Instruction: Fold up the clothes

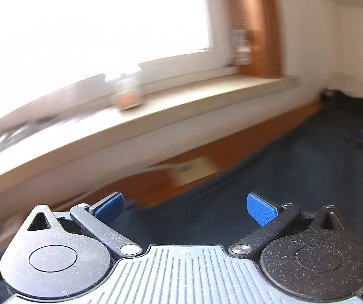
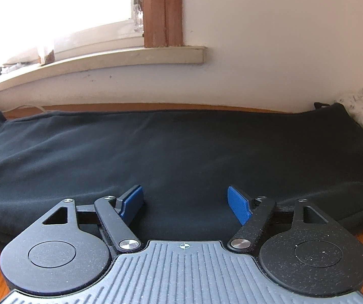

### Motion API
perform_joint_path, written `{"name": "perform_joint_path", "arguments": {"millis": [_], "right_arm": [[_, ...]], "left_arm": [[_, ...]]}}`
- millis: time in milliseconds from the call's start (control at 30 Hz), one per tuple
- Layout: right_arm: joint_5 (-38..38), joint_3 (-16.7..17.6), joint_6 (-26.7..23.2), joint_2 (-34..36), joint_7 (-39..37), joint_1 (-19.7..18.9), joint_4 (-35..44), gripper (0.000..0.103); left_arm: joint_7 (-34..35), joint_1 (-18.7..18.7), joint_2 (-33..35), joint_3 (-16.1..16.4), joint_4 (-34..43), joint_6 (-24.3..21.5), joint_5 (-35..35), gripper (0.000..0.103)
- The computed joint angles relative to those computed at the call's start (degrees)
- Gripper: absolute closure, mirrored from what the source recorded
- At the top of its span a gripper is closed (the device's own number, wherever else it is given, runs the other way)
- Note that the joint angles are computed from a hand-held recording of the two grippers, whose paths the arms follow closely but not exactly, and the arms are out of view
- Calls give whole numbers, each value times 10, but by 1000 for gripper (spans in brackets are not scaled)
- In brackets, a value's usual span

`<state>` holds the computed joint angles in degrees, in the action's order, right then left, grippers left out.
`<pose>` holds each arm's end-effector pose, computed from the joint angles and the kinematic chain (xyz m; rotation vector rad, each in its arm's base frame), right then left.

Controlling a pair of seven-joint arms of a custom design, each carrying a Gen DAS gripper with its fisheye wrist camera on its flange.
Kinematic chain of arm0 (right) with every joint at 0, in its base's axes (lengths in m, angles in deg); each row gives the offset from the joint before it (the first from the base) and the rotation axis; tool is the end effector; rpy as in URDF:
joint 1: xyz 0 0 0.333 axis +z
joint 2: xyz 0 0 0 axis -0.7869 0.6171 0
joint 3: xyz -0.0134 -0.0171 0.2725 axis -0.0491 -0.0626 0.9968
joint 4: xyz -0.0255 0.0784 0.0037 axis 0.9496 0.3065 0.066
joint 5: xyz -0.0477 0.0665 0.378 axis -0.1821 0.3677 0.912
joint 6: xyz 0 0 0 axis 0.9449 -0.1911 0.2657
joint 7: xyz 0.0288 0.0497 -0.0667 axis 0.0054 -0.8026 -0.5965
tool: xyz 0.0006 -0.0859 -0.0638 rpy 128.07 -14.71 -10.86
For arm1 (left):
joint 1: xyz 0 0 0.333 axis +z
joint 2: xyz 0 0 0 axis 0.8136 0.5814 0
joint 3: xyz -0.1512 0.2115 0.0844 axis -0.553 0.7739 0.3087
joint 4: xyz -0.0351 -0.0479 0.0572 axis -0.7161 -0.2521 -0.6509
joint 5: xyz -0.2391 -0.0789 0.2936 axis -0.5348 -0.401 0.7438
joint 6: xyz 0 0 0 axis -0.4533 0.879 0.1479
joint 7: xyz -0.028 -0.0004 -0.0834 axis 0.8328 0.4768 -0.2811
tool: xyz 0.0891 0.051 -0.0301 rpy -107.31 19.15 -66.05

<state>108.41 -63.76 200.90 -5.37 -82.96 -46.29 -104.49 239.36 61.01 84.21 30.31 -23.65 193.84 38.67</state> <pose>0.5107 -0.0825 0.4387 -1.7207 1.4338 -0.7433 0.6493 -0.0225 0.4869 -1.1192 2.0654 -1.0248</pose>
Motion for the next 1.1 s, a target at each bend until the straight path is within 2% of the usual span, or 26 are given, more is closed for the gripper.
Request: {"name": "perform_joint_path", "arguments": {"millis": [100,167,233,367,433,467,667,733,800,900,967,1100], "right_arm": [[13,-1,2,-1,-8,0,0,30],[21,-1,4,-2,-13,0,-1,30],[24,1,8,1,-14,-1,1,30],[22,3,12,4,-11,-2,3,29],[22,4,13,4,-9,-3,3,29],[22,4,15,4,-9,-2,3,29],[36,4,19,2,-20,-1,1,28],[35,4,17,3,-19,-2,2,27],[29,5,15,5,-14,-3,4,25],[26,6,17,4,-12,-3,4,25],[33,6,20,4,-17,-2,4,25],[49,5,22,3,-28,-2,5,25]], "left_arm": [[-31,25,12,25,20,-49,17,0],[-53,31,27,33,27,-33,33,0],[-44,41,40,28,30,-16,41,0],[-114,45,82,43,67,-21,130,0],[-134,67,99,35,92,-59,136,0],[-133,75,100,28,91,-57,133,0],[-87,90,81,-9,50,19,121,0],[-31,106,79,-42,47,46,74,0],[18,122,74,-71,52,39,17,0],[9,107,79,-68,84,-27,-14,0],[-6,84,97,-60,117,-57,-11,0],[-63,30,143,-48,181,-87,40,0]]}}
